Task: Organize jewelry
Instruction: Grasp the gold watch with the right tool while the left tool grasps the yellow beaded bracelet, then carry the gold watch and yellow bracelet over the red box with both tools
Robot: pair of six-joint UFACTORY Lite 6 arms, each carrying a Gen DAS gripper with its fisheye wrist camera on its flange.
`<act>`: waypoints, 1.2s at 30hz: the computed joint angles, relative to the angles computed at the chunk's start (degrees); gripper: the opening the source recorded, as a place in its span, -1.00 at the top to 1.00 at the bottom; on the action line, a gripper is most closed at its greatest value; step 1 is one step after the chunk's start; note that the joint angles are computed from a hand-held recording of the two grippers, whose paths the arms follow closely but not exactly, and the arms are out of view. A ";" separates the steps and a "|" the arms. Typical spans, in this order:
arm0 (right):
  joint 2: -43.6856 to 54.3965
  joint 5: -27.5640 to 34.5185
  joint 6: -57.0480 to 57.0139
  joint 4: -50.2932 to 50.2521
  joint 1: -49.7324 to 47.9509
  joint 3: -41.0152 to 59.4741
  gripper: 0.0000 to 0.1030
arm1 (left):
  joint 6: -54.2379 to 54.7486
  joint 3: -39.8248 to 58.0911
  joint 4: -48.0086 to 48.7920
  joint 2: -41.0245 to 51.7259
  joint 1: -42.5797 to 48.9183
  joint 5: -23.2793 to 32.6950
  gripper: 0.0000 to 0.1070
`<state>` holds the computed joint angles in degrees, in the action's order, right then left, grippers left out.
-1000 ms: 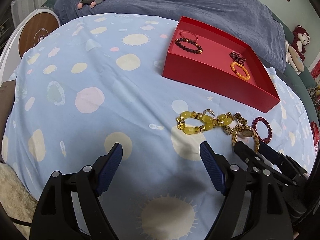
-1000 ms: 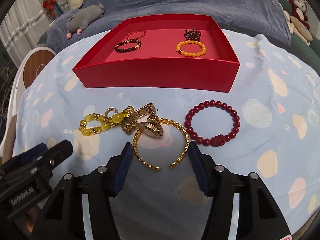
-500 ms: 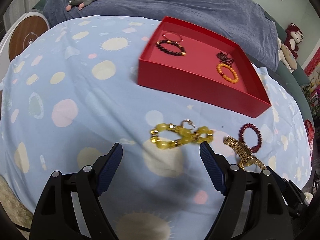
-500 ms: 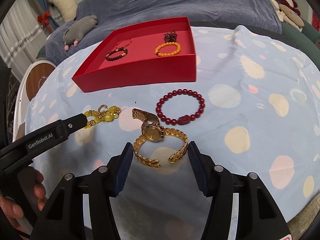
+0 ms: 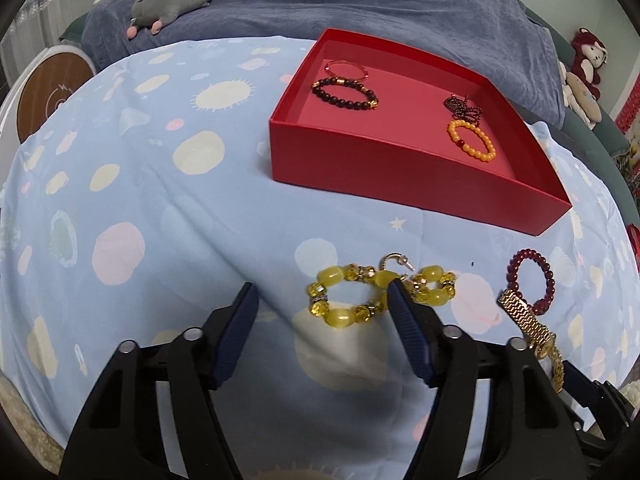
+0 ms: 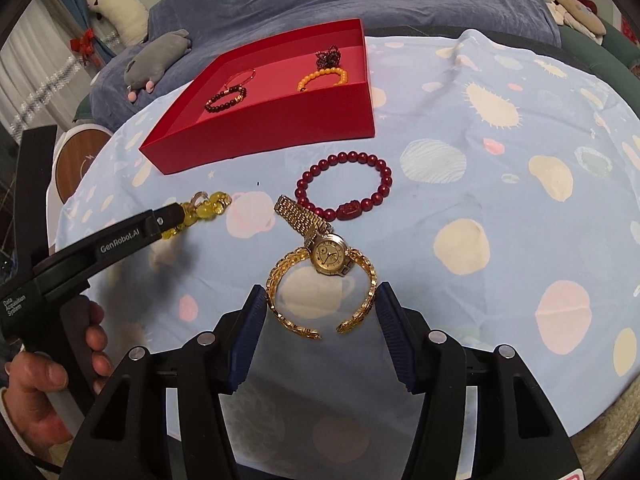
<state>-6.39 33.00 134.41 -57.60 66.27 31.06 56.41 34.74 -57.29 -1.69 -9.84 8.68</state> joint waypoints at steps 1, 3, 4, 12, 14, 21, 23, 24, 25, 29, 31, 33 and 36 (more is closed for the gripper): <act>0.02 0.19 0.20 -0.01 0.26 0.14 -0.06 | 0.58 0.25 -0.49 0.04 -0.01 0.58 -0.01; -0.80 0.56 0.46 -0.04 0.65 0.07 -0.05 | 2.23 0.34 -1.82 -0.10 0.08 1.94 0.27; -1.47 0.43 0.78 -0.22 0.77 -0.12 -0.05 | 2.26 0.26 -1.76 -0.28 -0.05 2.25 0.32; -4.18 -0.38 3.83 0.12 3.55 -1.64 -0.05 | -1.55 -0.53 2.81 -1.80 0.75 6.05 0.77; -3.59 -2.71 3.35 0.70 2.76 -2.05 -0.09 | -0.97 -1.51 2.27 -2.70 1.27 6.59 0.76; -4.10 -0.07 3.07 -1.09 0.74 -1.05 -0.06 | -2.97 -3.66 4.47 -5.37 1.71 7.38 0.74; -2.48 -1.77 1.24 -1.85 -1.25 -0.13 0.24 | -3.25 -3.69 4.59 -5.40 1.65 7.33 0.74; -0.98 -3.43 -0.39 -2.08 -2.82 0.69 0.31 | -3.31 -3.64 4.64 -5.34 1.65 7.34 0.74; 0.18 -4.07 -1.29 -2.23 -3.66 1.39 0.39 | -3.39 -3.61 4.69 -5.32 1.65 7.38 0.74; 4.48 -3.93 -5.95 -1.97 -5.90 4.83 0.40 | -3.20 -3.59 4.52 -5.34 1.58 7.35 0.74; 6.00 -4.11 -8.74 -1.04 -7.21 6.17 0.47 | -2.79 -3.69 4.07 -5.37 1.61 7.32 0.74; 6.77 -5.40 -10.95 0.29 -8.66 6.30 0.67 | -2.54 -3.68 3.89 -5.34 1.72 7.44 0.74; 7.00 -6.00 -10.40 -0.49 -9.09 5.86 0.78 | -1.47 -3.46 3.09 -5.11 2.32 8.05 0.74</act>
